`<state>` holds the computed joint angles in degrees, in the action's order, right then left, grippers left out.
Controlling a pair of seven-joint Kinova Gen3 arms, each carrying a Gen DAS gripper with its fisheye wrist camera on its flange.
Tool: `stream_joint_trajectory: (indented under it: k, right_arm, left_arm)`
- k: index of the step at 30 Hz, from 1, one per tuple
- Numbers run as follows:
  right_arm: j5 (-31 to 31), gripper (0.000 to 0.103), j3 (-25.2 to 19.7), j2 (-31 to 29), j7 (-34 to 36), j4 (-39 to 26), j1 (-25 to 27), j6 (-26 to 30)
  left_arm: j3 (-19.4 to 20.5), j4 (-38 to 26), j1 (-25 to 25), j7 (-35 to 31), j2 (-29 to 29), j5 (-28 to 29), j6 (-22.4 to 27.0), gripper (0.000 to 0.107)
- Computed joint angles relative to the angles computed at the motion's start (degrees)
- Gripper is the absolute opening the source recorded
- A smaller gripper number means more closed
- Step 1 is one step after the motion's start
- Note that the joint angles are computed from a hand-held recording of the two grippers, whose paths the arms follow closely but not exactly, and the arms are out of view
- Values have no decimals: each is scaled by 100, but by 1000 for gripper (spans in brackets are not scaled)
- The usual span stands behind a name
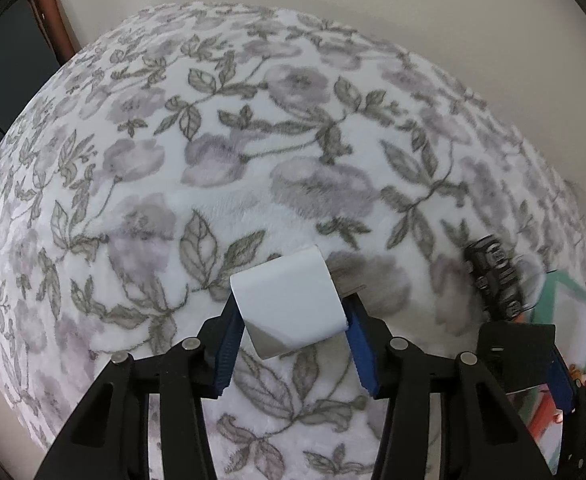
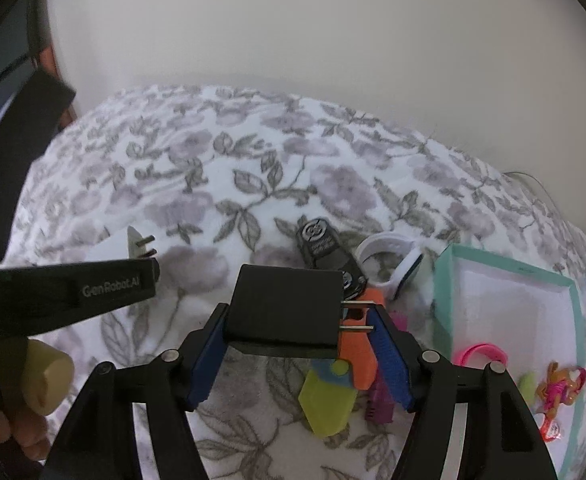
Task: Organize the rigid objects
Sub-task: 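Carry both chargers into the tray and open both tools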
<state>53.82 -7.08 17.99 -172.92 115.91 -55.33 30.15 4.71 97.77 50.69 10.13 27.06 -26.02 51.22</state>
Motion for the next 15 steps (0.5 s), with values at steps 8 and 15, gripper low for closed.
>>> stream_joint_trajectory:
  k: [8, 15]
  right_arm:
    - [480, 71, -46, -1265, -768, 548, 484, -177]
    - [260, 71, -197, -2229, -697, 931, 1308, 51]
  left_arm:
    - [-4, -184, 577, 919, -504, -1019, 593, 51]
    - [290, -755, 800, 1096, -433, -1667, 957, 51]
